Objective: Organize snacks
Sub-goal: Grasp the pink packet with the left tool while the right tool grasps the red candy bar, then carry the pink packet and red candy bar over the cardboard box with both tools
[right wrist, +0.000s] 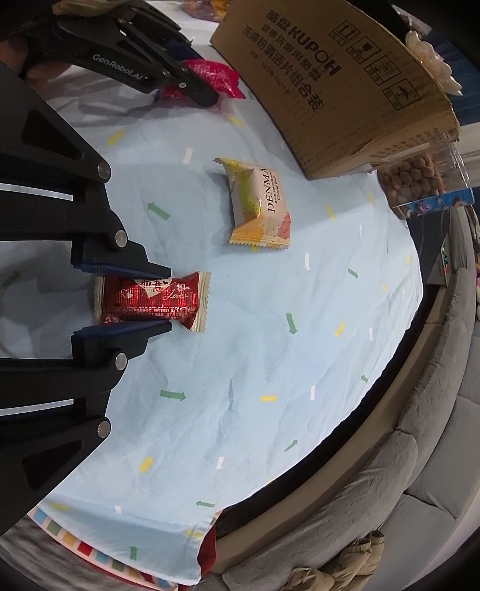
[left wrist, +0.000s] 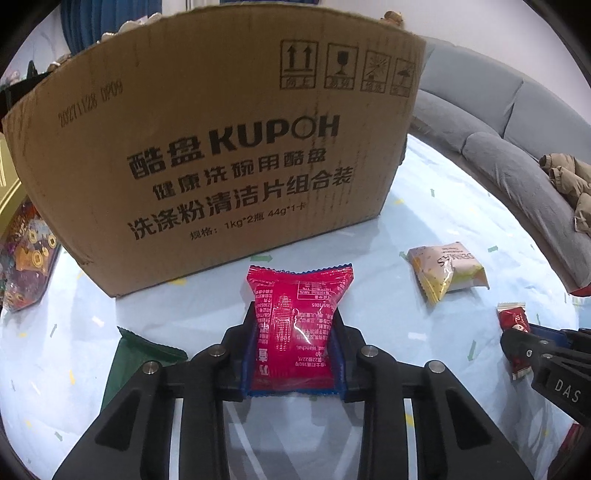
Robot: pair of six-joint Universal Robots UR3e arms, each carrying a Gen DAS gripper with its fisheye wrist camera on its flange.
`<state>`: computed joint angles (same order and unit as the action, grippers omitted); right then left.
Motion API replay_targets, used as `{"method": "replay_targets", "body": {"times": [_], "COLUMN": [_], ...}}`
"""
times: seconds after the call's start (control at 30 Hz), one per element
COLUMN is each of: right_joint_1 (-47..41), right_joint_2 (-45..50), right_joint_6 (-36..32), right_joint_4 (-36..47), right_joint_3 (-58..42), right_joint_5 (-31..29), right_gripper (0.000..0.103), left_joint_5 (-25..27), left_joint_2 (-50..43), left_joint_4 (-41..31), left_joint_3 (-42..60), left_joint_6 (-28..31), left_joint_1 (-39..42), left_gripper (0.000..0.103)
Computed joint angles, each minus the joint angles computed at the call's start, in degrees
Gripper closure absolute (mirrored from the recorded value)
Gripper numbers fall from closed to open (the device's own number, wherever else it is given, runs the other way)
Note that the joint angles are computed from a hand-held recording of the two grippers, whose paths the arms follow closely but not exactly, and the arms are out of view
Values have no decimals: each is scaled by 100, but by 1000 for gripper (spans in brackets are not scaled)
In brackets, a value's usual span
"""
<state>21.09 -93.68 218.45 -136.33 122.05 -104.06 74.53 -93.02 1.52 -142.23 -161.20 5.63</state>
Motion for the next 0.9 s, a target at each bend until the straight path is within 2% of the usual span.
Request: {"method": "replay_targets", "body": {"times": [0.57, 0.83, 0.9], "right_joint_1": [224, 361, 419], "right_joint_2": [-189, -363, -392], "right_joint_6": [-105, -157, -192], "right_joint_4": [355, 505, 527], "right_joint_3": [-323, -588, -660], "right_joint_5": [-143, -221, -240], "right_gripper": [81, 81, 81], "left_joint_5": [103, 71, 41], "left_joint_2": [1023, 1745, 2073], "left_joint_4": [-621, -1361, -1733], "left_joint_3": [14, 111, 168], "left_joint_6": [-83, -94, -123], "left_joint_1": [53, 104, 195], "left_gripper": [71, 71, 71]}}
